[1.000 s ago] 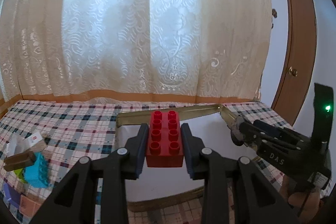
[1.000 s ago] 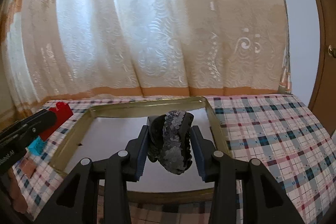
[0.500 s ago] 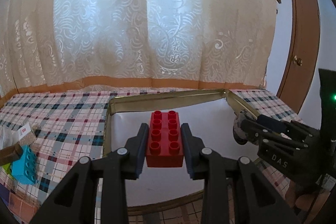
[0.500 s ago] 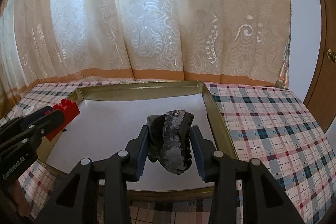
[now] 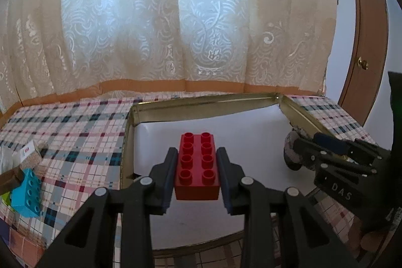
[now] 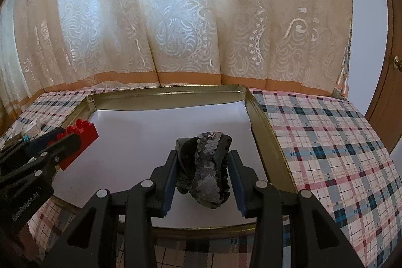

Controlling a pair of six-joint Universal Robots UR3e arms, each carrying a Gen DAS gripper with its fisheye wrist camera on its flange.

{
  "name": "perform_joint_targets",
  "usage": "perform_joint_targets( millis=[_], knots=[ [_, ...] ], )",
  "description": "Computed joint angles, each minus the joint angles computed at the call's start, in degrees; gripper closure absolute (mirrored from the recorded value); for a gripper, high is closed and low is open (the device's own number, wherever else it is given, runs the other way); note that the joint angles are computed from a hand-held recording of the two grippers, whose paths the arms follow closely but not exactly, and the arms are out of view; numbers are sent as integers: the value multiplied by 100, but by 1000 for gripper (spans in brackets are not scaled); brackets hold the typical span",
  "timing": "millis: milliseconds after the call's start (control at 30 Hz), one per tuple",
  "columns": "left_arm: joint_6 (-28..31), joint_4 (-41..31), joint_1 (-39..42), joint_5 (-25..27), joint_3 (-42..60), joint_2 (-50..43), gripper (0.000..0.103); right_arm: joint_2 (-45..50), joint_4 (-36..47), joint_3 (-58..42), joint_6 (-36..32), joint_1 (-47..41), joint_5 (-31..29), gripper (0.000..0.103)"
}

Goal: Organize rigid objects
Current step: 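Lower and release the red brick and rock into the tray with both tools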

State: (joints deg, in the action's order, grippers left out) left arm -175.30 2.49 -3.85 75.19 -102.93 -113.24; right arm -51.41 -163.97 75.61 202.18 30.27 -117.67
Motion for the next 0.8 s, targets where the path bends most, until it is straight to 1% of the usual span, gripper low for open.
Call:
perform_joint_targets(
  millis=[267,367,400,433,467,500,533,567,600,633,667,733,800],
  knots=[
    [17,-222,-34,90,149,-66,73,-11,85,-11,26,-134,442,61],
    [31,-407,-31,76,241,-95,72,-19,62,10,20,-194,695,60],
    [21,-442,-46,114,265,-104,68,-27,29,30,43,-198,731,59],
    [29,-452,-40,106,264,-102,61,-13,17,16,93,-161,622,56],
    [29,-399,-33,91,223,-84,43,2,1,1,144,-108,457,46],
    [-17,-191,-29,125,104,-47,28,-10,-234,94,206,-15,162,40],
    [-80,38,-29,161,-13,-13,23,-28,-550,210,199,66,-88,38],
    [-150,313,2,153,-172,41,11,-31,-1017,337,98,182,-407,32],
    [-202,472,31,133,-272,91,1,-17,-1315,394,7,262,-616,23],
    [-264,668,90,84,-402,163,0,30,-1664,418,-106,376,-926,19],
    [-311,776,122,75,-459,200,0,57,-1830,424,-149,437,-1090,17],
    [-423,1148,224,74,-675,282,0,35,-2028,513,-128,442,-1118,17],
    [-531,1397,255,187,-772,302,0,-9,-1928,558,42,388,-1030,17]
  ],
)
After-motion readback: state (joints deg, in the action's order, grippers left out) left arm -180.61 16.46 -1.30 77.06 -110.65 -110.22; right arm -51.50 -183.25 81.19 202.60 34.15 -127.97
